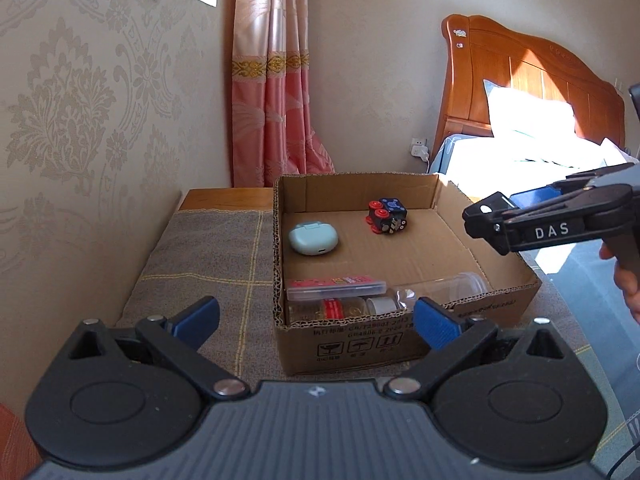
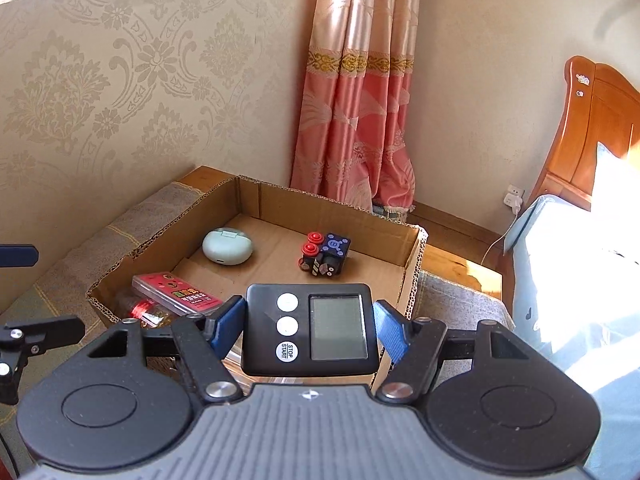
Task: Organize rigid objects
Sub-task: 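Open the left tool to release the card package while the right tool drops the timer in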
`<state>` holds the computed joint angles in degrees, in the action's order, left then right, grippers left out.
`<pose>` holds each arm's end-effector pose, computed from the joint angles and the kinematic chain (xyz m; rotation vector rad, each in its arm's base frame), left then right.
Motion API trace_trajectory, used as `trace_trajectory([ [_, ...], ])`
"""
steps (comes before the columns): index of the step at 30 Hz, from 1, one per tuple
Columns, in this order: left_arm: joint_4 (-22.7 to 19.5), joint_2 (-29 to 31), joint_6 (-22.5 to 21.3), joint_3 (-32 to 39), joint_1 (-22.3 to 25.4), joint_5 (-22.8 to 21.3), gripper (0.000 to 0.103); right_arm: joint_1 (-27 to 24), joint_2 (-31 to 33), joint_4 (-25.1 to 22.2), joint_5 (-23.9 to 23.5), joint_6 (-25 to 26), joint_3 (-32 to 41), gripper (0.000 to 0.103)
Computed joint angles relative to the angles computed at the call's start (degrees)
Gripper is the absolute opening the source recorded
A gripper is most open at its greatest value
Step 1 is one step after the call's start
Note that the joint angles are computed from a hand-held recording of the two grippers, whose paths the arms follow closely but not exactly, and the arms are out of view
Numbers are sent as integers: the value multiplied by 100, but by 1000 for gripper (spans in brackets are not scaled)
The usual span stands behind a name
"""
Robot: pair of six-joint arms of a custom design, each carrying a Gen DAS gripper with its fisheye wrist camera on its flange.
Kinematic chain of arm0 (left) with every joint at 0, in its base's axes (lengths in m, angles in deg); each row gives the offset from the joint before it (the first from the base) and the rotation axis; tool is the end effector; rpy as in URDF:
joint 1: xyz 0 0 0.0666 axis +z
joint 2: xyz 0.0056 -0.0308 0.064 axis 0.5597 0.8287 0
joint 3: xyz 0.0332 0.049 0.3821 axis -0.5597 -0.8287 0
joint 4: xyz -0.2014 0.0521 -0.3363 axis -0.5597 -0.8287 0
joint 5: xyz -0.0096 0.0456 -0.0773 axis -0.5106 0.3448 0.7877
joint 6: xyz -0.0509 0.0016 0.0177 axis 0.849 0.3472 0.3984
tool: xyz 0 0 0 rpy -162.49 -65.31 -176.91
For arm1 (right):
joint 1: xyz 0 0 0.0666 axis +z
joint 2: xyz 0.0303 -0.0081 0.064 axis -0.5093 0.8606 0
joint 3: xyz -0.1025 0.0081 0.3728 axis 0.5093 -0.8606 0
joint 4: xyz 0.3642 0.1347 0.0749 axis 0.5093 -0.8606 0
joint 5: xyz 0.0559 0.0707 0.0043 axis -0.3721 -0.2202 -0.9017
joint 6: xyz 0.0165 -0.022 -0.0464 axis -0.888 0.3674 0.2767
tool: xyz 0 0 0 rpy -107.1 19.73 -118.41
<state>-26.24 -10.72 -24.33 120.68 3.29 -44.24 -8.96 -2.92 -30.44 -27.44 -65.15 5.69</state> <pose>0.3593 -0.2181 0.5156 0.6704 2.1348 -0.3873 0.3375 0.1187 0.5510 0.0659 2.3215 -0.1507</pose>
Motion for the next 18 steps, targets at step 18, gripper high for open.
trace_trajectory([
  [18,-110,-289,-337,-287,-23,-262,102,-194,660,-19,301,-67,599,103],
])
